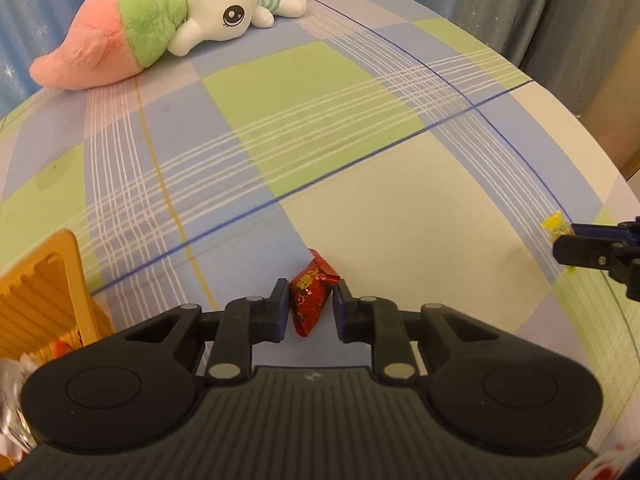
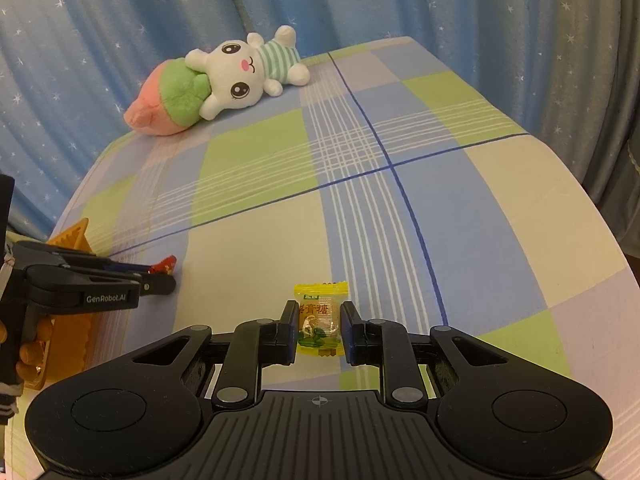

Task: Organize snacks
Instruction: 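Carry the yellow candy and red candy over the orange tray with both tools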

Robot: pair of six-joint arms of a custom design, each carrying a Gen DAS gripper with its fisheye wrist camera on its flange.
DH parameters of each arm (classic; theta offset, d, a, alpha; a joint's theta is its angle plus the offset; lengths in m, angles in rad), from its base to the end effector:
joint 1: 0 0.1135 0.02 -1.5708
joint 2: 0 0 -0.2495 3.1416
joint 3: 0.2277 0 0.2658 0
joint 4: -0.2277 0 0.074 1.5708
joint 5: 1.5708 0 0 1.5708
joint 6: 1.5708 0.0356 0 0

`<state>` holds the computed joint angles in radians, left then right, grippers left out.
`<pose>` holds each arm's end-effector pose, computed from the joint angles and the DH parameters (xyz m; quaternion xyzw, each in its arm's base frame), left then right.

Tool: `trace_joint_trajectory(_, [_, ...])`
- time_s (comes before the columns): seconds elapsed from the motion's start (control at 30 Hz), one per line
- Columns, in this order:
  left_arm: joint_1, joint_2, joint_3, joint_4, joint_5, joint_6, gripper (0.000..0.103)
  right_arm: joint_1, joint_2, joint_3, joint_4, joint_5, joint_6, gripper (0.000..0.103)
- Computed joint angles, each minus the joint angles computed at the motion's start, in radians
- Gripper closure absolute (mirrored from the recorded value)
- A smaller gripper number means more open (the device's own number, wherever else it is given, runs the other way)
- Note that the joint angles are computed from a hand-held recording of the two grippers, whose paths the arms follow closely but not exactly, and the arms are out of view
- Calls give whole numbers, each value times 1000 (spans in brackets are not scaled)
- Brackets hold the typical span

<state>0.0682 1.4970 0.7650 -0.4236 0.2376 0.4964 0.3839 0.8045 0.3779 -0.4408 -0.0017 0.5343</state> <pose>0.2780 0.0106 0.1345 0.2303 0.9443 -0.0544 0.2289 0.1654 0.0669 0.1572 0.0702 0.9362 0.1534 0.3085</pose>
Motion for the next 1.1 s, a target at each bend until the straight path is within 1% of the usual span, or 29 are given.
trace_joint_trajectory(0.23, [10, -95, -48, -44, 21, -42, 83, 6, -31, 0, -20, -9, -10, 81])
trace_joint_trajectory(0.47, [36, -224, -83, -116, 56, -68, 83, 41, -66, 8, -42, -3, -10, 81])
trace_joint_trajectory(0.63, [72, -333, -110, -181, 86, -68, 83, 84, -90, 17, -61, 14, 0, 81])
trace_joint_trajectory(0.8, [148, -455, -138, -268, 132, -47, 83, 149, -111, 30, -80, 35, 26, 81])
trace_joint_trajectory(0.87, [200, -506, -146, -317, 161, -23, 83, 183, -119, 35, -87, 45, 41, 81])
trace_joint_trajectory(0.97, [308, -578, -148, -406, 210, 44, 83, 250, -124, 46, -94, 65, 73, 81])
trace_joint_trajectory(1.1, [512, -629, -127, -538, 288, 189, 83, 362, -93, 70, -78, 106, 119, 81])
